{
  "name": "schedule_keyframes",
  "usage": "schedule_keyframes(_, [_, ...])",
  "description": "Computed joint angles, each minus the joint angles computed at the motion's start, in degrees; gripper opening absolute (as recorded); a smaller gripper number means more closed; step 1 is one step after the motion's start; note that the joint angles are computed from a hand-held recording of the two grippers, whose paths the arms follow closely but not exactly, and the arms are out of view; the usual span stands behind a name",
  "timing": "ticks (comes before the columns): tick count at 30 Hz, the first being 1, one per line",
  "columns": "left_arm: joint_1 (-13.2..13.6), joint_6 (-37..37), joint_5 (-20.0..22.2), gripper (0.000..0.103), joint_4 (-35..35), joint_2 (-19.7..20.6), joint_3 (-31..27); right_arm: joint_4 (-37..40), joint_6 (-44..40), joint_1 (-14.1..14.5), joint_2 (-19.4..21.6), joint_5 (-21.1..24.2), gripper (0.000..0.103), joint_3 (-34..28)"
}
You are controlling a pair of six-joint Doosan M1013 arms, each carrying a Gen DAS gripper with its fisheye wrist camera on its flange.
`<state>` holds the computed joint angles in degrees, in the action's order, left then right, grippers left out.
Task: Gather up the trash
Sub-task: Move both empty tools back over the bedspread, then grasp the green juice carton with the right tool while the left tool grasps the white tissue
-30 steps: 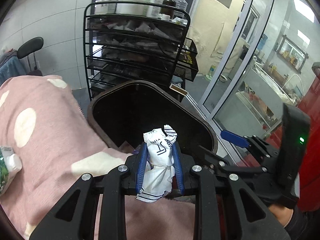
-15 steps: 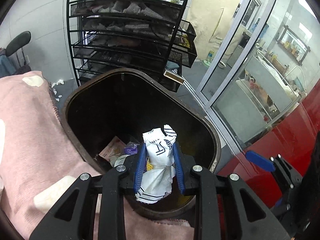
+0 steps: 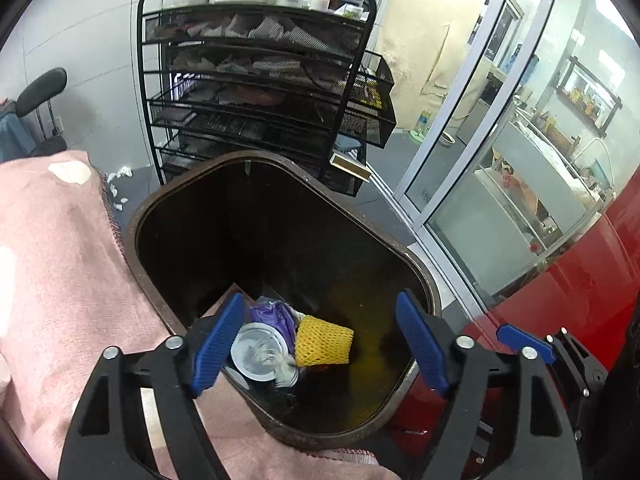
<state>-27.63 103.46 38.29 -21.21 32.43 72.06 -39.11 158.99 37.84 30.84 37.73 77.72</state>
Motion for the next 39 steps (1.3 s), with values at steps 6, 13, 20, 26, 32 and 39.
schedule_keyframes(6, [0.20, 1.13, -3.58, 0.088, -1.17, -2.21, 2.80, 0.87, -0.85, -0.02, 0.15, 0.37, 0.091, -0.32])
schedule_keyframes(13, [-0.06, -2.30, -9.53, 0.093, 3.99, -6.06, 7.60, 0.85, -1.73, 0.30, 0.50, 0.92, 0.091, -1.14])
schedule_keyframes(20, [0.11, -7.26, -15.87, 0.096, 10.20, -10.69, 13.87, 2.31, -5.28, 0.64, 1.38, -0.78, 0.091, -2.93])
schedule_keyframes(26, [1.74, -13.45, -18.36, 0.097, 13.39, -13.41, 18.04, 6.13, -11.52, 1.05, 2.46, -4.42, 0.092, -5.06])
schedule_keyframes(32, [4.02, -23.68, -18.82, 0.097, 20.44, -16.07, 22.00, 15.70, -26.57, 1.63, 4.75, -5.82, 0.092, -9.70])
schedule_keyframes(39, [6.07, -46.96, -17.94, 0.097, 41.23, -19.62, 27.01, 24.55, -50.08, 3.52, 9.76, -2.19, 0.092, -19.96])
